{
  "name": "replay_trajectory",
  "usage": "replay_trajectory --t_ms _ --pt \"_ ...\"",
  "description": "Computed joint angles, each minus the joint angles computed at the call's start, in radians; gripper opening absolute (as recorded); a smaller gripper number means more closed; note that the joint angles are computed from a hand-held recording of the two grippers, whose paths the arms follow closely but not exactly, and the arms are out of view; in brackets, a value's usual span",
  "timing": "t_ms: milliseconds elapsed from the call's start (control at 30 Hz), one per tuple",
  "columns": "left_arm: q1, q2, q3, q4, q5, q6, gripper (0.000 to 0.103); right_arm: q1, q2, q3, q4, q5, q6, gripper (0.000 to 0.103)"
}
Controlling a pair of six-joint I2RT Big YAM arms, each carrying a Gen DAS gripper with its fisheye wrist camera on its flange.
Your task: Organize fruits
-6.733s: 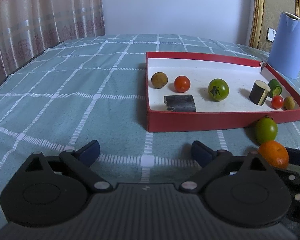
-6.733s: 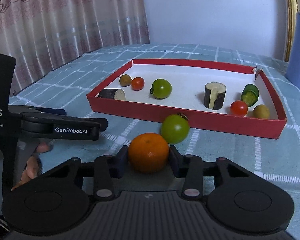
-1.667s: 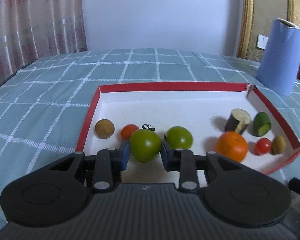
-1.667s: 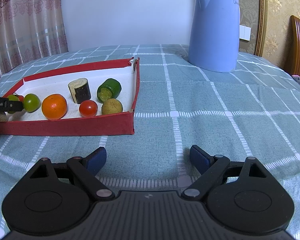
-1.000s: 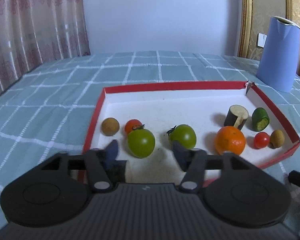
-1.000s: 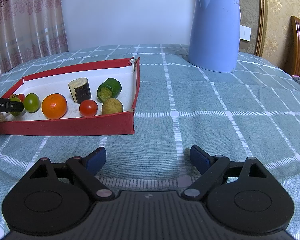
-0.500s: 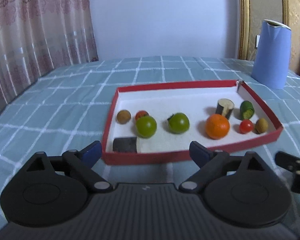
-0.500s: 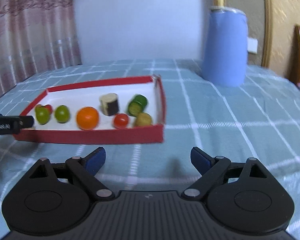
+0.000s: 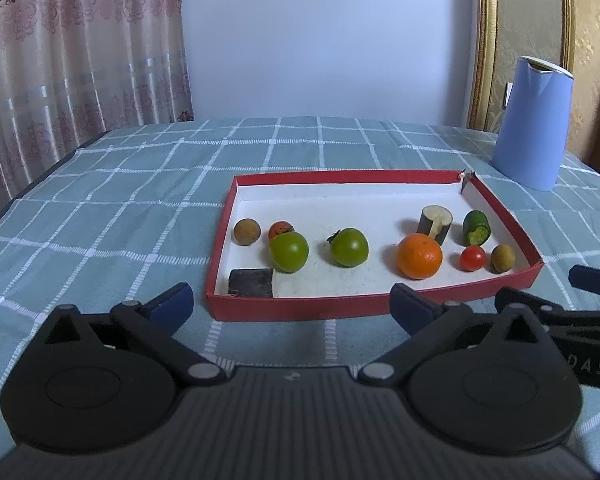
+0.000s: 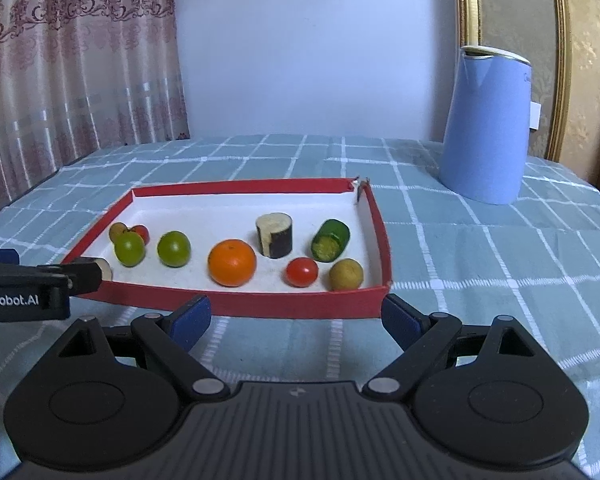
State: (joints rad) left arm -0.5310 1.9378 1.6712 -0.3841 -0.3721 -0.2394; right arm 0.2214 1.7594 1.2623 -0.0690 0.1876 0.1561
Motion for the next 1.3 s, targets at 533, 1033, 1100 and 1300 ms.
replay_trajectory --t_ms 533,1033,1100,1300 --pt "-0.005 0.009 0.001 -0.011 -0.005 0.002 0.103 0.007 0.033 0.039 -0.054 0.008 0.038 0.092" --pt "-0.01 0.012 -0.004 0.004 -0.032 0.014 0.103 0.021 0.048 0.053 -0.048 0.05 0.047 0.092" --pt "-0.011 0.007 -0.012 0.019 -0.037 0.022 0.103 0.021 0.048 0.052 -0.049 0.048 0.048 0.092" --pt "-0.013 0.004 -0.018 0.036 -0.055 0.02 0.103 0.026 0.046 0.049 -0.043 0.059 0.046 0.092"
